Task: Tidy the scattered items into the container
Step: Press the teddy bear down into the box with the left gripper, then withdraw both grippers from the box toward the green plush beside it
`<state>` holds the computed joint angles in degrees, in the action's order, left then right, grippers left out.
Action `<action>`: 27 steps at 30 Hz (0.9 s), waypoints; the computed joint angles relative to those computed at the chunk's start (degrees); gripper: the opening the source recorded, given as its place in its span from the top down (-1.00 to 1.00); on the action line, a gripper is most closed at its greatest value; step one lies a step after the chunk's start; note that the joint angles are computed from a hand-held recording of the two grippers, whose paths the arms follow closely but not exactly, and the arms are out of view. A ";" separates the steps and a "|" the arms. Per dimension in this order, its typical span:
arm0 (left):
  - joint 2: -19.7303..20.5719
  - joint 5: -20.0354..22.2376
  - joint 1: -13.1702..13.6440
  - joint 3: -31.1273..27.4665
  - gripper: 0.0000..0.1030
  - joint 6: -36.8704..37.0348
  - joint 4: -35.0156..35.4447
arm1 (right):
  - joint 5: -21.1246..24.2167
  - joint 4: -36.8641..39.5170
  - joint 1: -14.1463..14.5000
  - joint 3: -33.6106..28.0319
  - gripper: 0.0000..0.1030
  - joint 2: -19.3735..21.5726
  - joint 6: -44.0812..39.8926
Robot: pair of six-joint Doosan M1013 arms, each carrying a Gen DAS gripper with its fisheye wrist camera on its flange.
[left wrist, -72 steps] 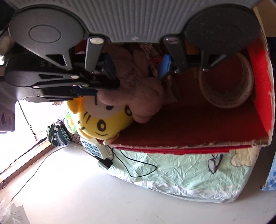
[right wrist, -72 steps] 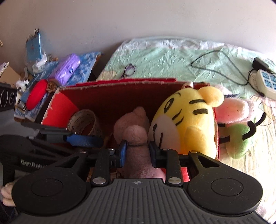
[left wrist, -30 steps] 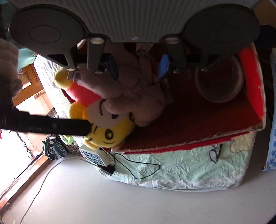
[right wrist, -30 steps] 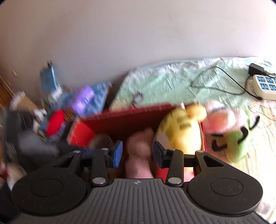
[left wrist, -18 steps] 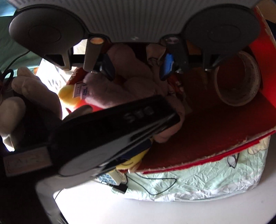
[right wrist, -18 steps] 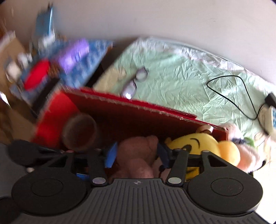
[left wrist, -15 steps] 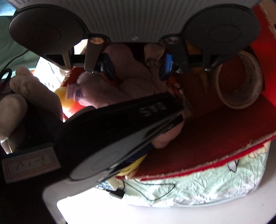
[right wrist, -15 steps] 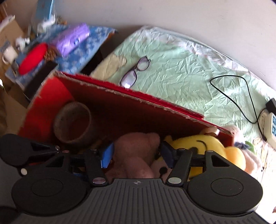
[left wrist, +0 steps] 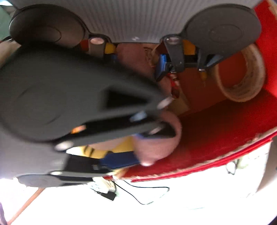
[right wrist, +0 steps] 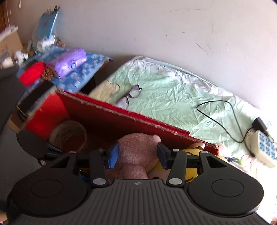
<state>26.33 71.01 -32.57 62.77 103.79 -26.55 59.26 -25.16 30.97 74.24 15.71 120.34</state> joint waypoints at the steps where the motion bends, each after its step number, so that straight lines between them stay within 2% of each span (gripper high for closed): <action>1: 0.16 0.36 -0.08 -0.13 0.31 -0.41 0.22 | -0.06 -0.61 0.16 0.14 0.02 0.19 0.22; 4: -0.30 0.14 0.26 0.48 0.31 -0.68 -0.66 | 0.29 -1.35 0.33 0.10 0.02 0.57 2.32; 8: -2.87 -2.94 0.91 3.46 0.31 2.75 -1.87 | 0.24 -0.31 -0.22 -0.25 -0.04 0.57 3.27; 11: -4.04 -3.85 1.34 4.95 0.32 4.09 -3.44 | -0.74 1.62 -1.27 0.52 -0.13 -0.70 5.22; 16: -3.70 -3.66 1.03 4.55 0.33 3.45 -4.11 | -3.13 -0.28 -1.61 1.90 -0.17 -2.86 11.70; 20: -2.95 -2.57 0.69 3.61 0.37 3.03 -3.48 | -6.36 5.43 -2.95 3.37 -0.07 -4.66 13.15; 25: -2.75 -2.15 0.68 3.43 0.37 2.79 -3.49 | -7.08 14.59 -4.28 4.13 0.02 -4.91 11.37; 27: -2.80 -1.92 0.74 3.48 0.37 2.62 -3.30 | -6.33 14.06 -3.89 4.32 0.05 -4.71 12.29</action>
